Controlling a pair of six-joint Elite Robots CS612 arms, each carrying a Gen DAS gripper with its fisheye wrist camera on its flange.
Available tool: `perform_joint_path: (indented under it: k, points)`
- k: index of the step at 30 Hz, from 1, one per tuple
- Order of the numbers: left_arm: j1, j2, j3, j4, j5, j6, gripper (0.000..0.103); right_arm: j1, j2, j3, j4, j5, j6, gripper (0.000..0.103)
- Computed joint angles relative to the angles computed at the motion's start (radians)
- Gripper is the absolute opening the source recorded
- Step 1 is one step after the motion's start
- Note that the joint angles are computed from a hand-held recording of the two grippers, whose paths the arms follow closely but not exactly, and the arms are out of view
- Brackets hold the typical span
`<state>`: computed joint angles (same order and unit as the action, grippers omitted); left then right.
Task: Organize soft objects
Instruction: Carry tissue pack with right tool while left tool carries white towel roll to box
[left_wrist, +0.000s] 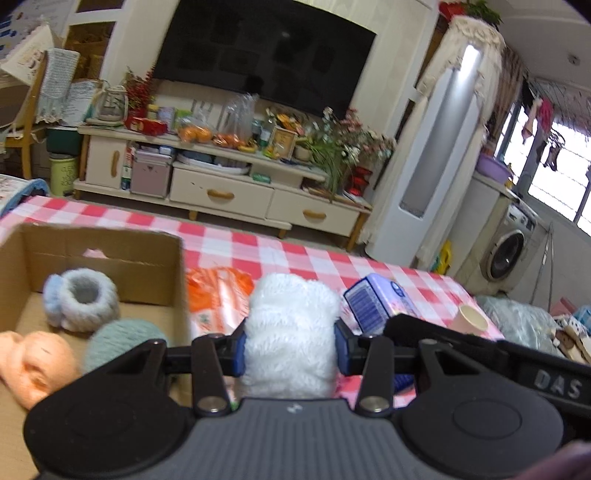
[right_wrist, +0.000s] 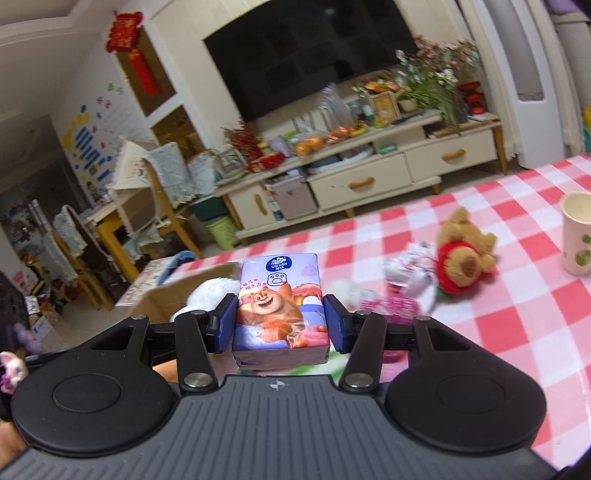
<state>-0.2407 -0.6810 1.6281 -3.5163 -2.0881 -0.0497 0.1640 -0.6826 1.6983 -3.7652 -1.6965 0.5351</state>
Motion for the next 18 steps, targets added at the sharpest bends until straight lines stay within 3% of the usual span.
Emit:
perform_joint_path:
  k: [11,18]
  points:
    - [0.060,0.007,-0.038,-0.016,0.105,-0.118,0.043,0.016,0.029,-0.076,0.022,0.099,-0.066,0.063]
    - [0.081,0.004,-0.042,0.011,0.194,-0.157,0.043,0.033,0.051,-0.124,0.063,0.135,-0.178,0.063]
